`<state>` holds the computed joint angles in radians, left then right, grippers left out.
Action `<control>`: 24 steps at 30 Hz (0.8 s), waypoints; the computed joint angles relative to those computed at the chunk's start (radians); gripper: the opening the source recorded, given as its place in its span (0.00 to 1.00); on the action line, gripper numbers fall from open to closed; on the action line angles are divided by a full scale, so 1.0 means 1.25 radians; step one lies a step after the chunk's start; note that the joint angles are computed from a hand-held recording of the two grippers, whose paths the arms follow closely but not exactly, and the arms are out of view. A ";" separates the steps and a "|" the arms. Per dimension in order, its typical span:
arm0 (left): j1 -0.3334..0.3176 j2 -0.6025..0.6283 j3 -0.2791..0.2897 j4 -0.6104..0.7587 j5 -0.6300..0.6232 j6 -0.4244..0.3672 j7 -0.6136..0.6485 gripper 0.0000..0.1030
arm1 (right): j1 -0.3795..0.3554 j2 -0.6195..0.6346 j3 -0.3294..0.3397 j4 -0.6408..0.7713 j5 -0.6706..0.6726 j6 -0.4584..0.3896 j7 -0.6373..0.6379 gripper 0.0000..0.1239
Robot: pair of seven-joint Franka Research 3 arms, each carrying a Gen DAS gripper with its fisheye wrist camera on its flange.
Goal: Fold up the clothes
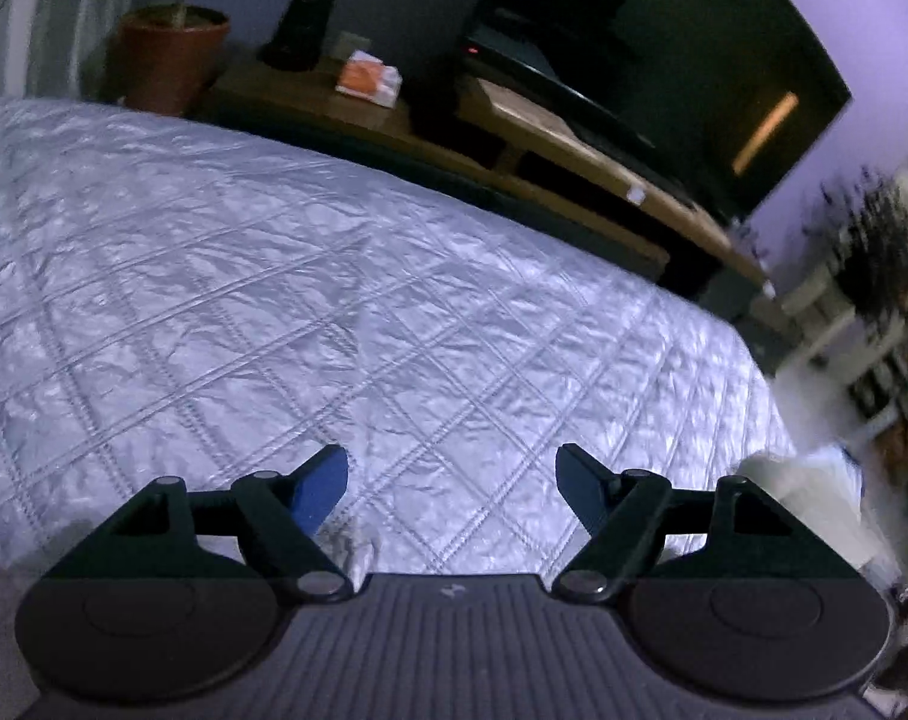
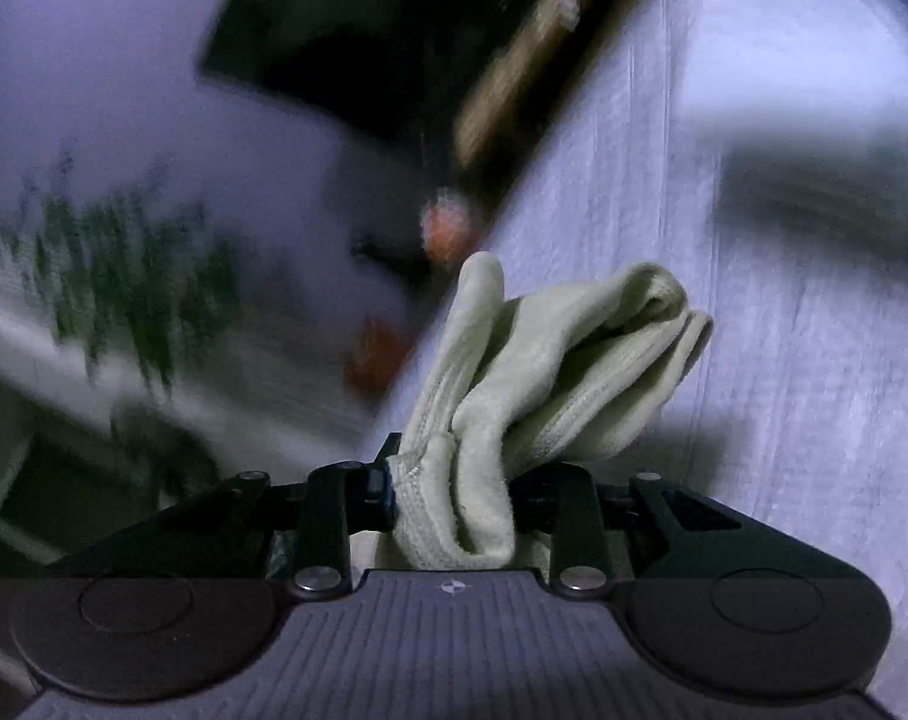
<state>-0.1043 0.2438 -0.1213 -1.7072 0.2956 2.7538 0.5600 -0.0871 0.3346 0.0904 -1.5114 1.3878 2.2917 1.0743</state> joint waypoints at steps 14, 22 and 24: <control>0.008 0.008 -0.034 -0.004 -0.089 0.023 0.104 0.72 | 0.079 0.149 -0.084 0.114 -0.303 0.426 0.405 0.43; 0.001 0.007 -0.035 0.001 -0.101 0.011 0.132 0.72 | 0.256 0.001 -0.300 -0.082 -0.831 0.585 0.583 0.55; -0.001 -0.001 -0.036 -0.008 -0.101 0.012 0.140 0.73 | 0.251 -0.004 -0.286 -0.088 -0.933 0.647 0.519 0.55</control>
